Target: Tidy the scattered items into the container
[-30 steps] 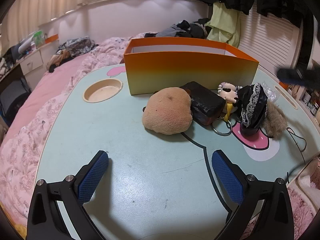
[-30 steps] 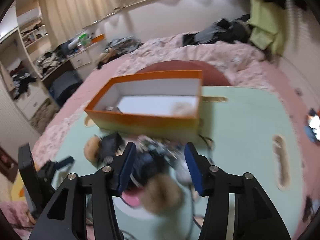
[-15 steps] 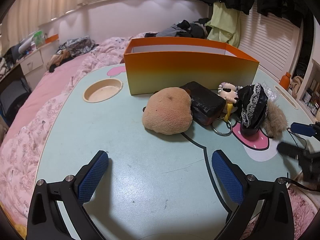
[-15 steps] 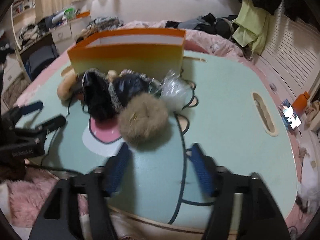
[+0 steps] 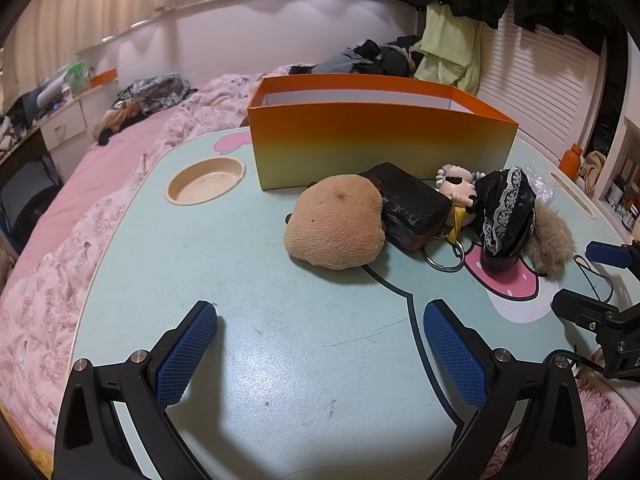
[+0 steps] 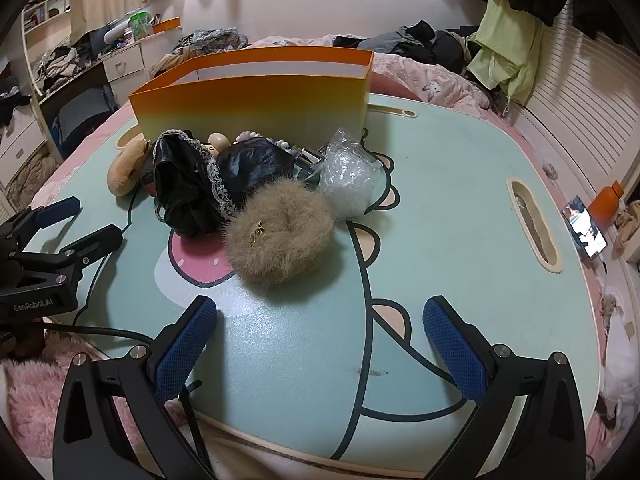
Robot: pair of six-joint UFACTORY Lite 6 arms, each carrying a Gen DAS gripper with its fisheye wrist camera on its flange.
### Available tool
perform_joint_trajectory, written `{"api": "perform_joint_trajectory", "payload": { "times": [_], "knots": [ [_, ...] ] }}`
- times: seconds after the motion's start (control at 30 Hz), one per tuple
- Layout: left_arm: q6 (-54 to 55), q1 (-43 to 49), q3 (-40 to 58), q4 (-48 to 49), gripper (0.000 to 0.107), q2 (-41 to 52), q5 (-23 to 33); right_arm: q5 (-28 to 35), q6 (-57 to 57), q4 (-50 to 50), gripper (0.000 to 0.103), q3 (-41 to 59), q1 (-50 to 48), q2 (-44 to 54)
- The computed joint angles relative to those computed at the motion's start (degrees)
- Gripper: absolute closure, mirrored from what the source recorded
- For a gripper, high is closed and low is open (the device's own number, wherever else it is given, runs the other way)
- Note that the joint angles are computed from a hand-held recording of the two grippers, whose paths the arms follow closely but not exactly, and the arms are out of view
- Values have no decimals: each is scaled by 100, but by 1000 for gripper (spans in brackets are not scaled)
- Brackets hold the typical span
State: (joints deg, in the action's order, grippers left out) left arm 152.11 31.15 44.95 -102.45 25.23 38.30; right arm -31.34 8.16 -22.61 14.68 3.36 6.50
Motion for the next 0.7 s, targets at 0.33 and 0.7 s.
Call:
{"api": "perform_joint_trajectory", "payload": {
  "times": [0.33,0.7],
  "knots": [
    [-1021,-246,240,1344,4,-149,-324,-17,57,-178,0,8,-108,42],
    [-5438,-884,2395,4815,4,-702,1415,-84,63,-209,0,-49,-107,4]
  ]
}}
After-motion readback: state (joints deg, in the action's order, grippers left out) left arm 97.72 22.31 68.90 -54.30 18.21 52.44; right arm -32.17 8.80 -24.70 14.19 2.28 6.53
